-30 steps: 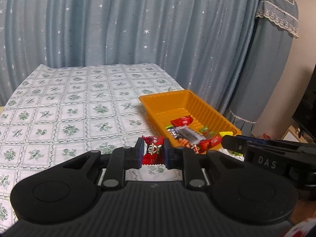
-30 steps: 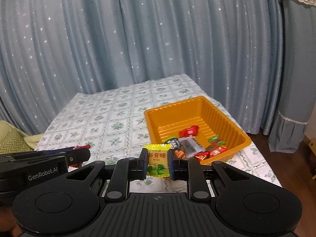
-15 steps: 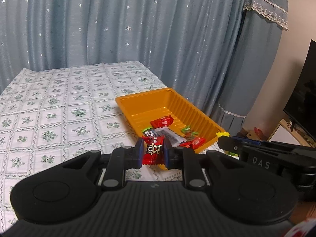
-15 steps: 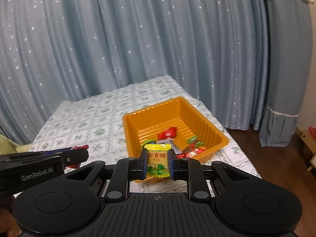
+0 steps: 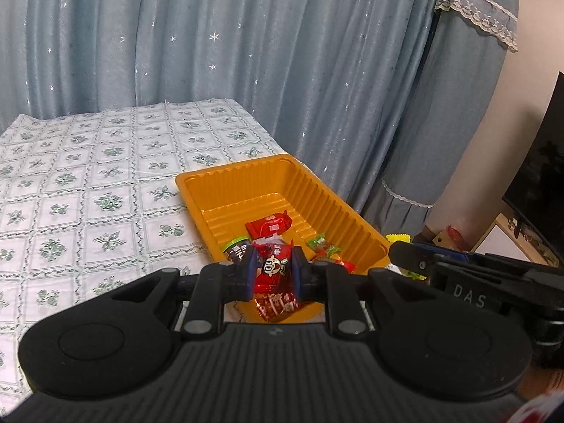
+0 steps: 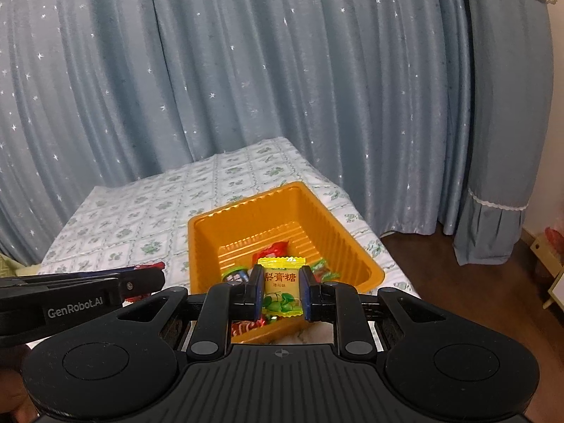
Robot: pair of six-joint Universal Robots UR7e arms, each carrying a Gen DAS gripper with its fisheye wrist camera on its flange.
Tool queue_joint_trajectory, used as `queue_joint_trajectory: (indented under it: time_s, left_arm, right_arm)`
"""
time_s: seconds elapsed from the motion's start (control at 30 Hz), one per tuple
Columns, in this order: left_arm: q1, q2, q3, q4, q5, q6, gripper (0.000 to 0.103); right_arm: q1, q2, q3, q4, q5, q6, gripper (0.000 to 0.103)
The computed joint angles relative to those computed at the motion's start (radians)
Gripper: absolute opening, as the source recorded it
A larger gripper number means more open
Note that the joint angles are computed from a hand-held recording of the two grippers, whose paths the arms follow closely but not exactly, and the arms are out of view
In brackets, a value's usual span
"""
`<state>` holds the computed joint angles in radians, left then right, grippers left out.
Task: Organize snacks
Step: 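Carry both snacks over the orange tray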
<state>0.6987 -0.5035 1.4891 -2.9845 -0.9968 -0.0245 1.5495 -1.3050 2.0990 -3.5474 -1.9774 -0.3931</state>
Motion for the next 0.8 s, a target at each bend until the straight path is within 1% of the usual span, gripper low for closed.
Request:
queue_joint_trajectory:
  time_s: [0.4, 0.8]
  left_arm:
    - [0.037, 0.085, -0.13, 0.052, -0.024, -0.001, 0.018]
    - [0.085, 0.181, -0.298, 0.133, -0.055, 0.0, 0.018]
  right_arm:
    - [-0.038, 0.047, -0.102, 0.066, 0.022, -0.039, 0.021]
    - [-0.074, 0.11, -0.213, 0.13, 0.04, -0.052, 0.021]
